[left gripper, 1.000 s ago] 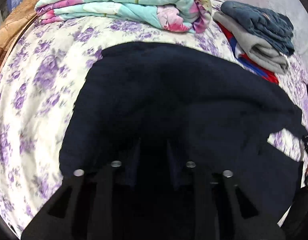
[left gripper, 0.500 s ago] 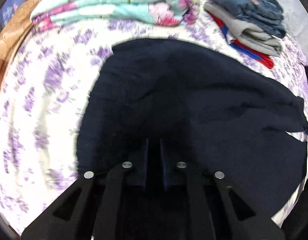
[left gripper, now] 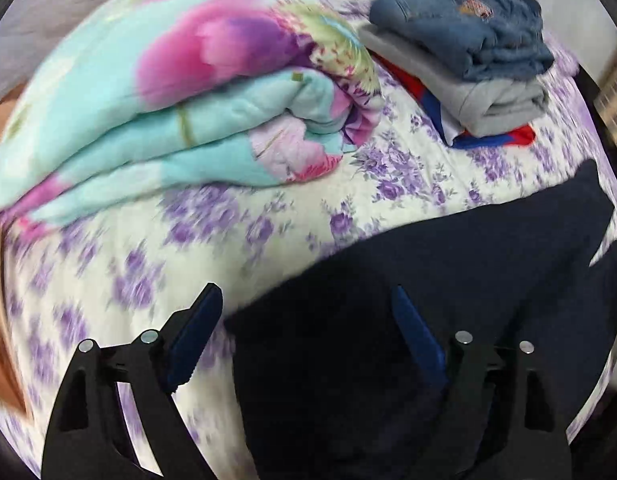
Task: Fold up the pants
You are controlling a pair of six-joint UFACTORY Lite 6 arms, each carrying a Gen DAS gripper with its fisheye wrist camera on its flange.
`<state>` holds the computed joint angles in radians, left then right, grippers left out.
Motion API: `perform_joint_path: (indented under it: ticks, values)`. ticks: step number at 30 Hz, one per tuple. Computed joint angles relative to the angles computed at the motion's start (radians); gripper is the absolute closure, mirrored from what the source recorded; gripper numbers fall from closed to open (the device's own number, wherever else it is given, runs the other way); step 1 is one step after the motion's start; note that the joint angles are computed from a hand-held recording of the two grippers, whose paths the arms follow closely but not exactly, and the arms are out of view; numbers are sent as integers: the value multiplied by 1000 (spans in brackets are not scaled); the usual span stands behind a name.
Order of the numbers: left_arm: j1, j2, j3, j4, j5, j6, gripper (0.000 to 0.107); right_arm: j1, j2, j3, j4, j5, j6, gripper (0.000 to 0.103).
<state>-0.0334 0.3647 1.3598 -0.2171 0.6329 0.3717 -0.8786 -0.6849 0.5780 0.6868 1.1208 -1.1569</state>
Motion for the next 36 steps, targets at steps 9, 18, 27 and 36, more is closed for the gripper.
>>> perform_joint_path:
  ticks: [9, 18, 27, 36]
  values:
    - [25, 17, -138, -276, -105, 457, 61, 747, 238, 135, -129, -344, 403, 42]
    - [127, -124, -312, -540, -175, 761, 85, 1119, 1169, 1028, -93, -328, 337, 35]
    - [54, -126, -317, -420, -248, 655, 85, 1267, 1748, 1761, -328, -47, 509, 43]
    - [-10, -4, -153, -196, -210, 454, 37, 1317, 1451, 1391, -345, -357, 448, 96]
